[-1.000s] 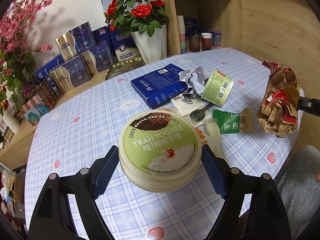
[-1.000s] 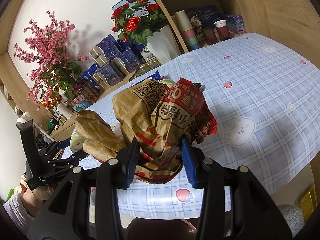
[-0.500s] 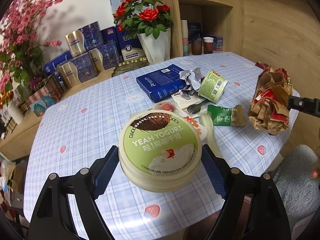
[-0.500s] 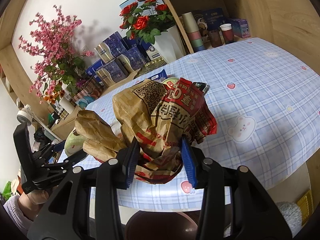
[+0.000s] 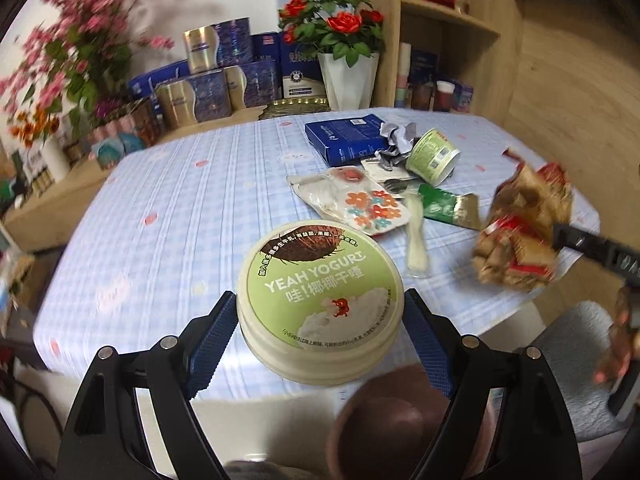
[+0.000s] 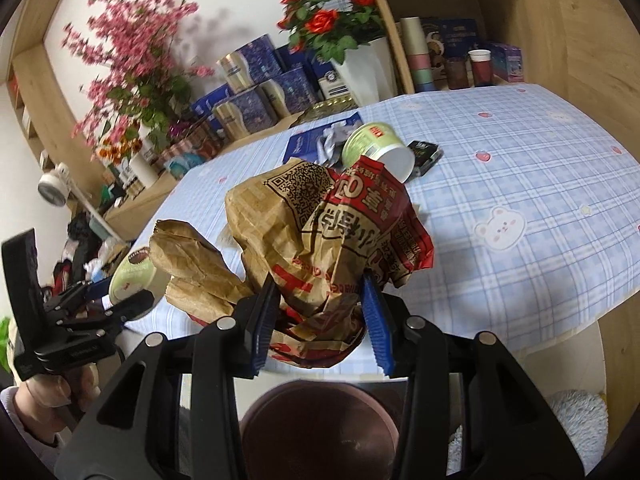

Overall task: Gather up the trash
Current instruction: 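Carry the bread bag and yogurt tub off the table toward the brown bin, then open the right tool over the bin while the left tool drops the yogurt tub in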

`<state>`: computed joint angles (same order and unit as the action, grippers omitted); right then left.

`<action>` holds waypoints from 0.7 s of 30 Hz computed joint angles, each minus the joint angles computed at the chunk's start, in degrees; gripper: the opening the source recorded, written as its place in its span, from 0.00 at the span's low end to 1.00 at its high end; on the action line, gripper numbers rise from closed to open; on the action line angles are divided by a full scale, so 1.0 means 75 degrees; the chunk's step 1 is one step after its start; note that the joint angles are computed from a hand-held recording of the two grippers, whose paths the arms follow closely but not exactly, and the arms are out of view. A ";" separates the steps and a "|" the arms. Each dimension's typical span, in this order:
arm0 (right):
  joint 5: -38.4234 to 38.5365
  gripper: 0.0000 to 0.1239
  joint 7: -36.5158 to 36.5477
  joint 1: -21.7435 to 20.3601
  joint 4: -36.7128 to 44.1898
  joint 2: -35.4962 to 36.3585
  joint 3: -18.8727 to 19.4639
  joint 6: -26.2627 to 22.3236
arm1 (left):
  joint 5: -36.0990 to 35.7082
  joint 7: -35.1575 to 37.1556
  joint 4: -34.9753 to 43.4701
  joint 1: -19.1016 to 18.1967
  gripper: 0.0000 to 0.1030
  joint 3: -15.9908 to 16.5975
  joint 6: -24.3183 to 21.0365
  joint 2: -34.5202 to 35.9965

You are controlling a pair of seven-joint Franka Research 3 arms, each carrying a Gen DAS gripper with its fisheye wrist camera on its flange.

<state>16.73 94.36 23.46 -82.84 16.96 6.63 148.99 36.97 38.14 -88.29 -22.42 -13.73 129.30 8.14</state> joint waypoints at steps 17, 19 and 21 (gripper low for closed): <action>0.0060 0.35 -0.1045 0.0250 -0.2142 -0.1243 0.0281 -0.0909 | 0.0735 -0.2620 -0.2280 0.0076 0.79 -0.0677 0.0624 -0.1569; -0.0032 0.35 -0.1048 0.0300 -0.2098 -0.1161 0.0280 -0.1231 | 0.0686 -0.2588 -0.2322 0.0054 0.79 -0.0696 0.0644 -0.1543; -0.0117 0.35 -0.0978 0.0336 -0.1893 -0.0996 0.0267 -0.1623 | 0.0717 -0.2615 -0.2382 0.0045 0.79 -0.0700 0.0669 -0.1535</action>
<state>15.85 87.03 25.98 -97.04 9.50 8.64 136.81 42.34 18.53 -106.16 -22.09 -18.98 134.32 -3.38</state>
